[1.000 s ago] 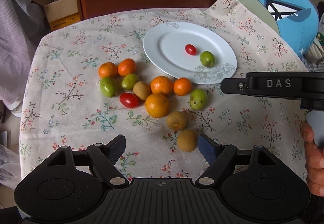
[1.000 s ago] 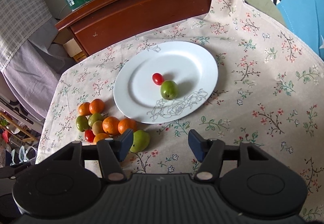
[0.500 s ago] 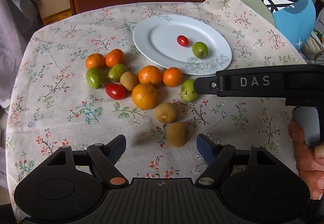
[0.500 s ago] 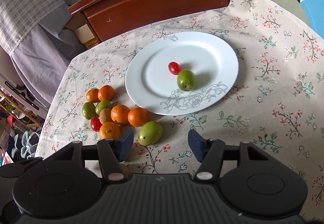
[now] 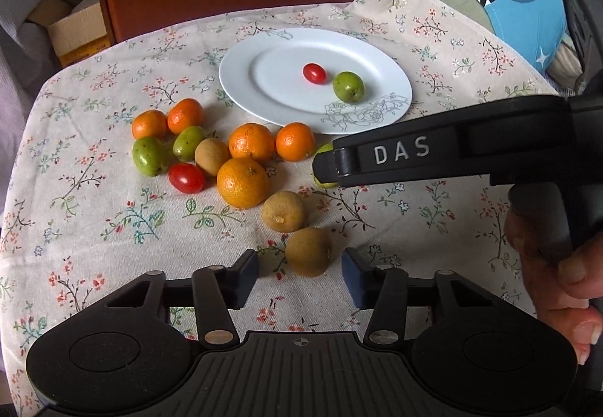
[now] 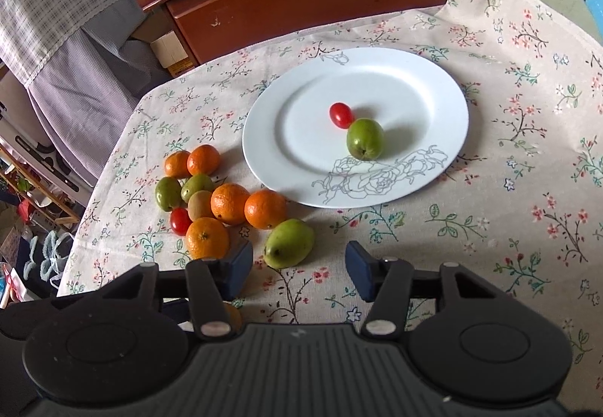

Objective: Organize fruits
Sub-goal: 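Grasp a brown kiwi with left gripper while right gripper grasps a green jujube, then carry kiwi and jujube onto the white plate and open both grippers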

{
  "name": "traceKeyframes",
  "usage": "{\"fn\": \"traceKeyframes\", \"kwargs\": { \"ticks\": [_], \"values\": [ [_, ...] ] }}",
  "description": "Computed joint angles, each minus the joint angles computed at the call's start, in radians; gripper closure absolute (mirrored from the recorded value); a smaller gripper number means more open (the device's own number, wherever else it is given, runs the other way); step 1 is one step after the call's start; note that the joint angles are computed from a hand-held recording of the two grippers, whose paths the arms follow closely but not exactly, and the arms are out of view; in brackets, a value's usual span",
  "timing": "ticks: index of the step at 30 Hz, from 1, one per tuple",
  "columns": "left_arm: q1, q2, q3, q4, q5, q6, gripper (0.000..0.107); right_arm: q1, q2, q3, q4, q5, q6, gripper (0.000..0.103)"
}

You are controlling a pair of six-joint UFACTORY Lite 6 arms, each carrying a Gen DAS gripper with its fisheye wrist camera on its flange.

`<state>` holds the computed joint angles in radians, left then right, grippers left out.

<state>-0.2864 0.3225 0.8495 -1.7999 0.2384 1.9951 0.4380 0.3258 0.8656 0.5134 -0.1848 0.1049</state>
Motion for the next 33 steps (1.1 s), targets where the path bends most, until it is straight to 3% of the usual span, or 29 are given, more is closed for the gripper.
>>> {"fn": "traceKeyframes", "kwargs": {
  "ticks": [4,7,11,19,33],
  "values": [
    [0.006,-0.002,-0.003,-0.037,0.011,0.037,0.075,0.001,0.025,0.015,-0.023,-0.011,0.017,0.052],
    [0.017,-0.005,-0.005,-0.023,0.036,0.025,0.083,0.003,0.043,0.023,-0.041,-0.02,0.028,0.064],
    [0.016,-0.013,-0.015,-0.039,0.038,0.046,0.083,0.006,0.049,0.017,-0.14,-0.043,0.12,0.072],
    [0.025,-0.044,-0.035,-0.074,0.058,0.079,0.084,0.007,0.04,0.01,-0.092,-0.056,0.085,0.073],
    [0.077,-0.123,0.015,0.075,0.099,-0.105,0.084,-0.012,-0.079,-0.037,-0.154,-0.066,0.157,0.073]
  ]
}}
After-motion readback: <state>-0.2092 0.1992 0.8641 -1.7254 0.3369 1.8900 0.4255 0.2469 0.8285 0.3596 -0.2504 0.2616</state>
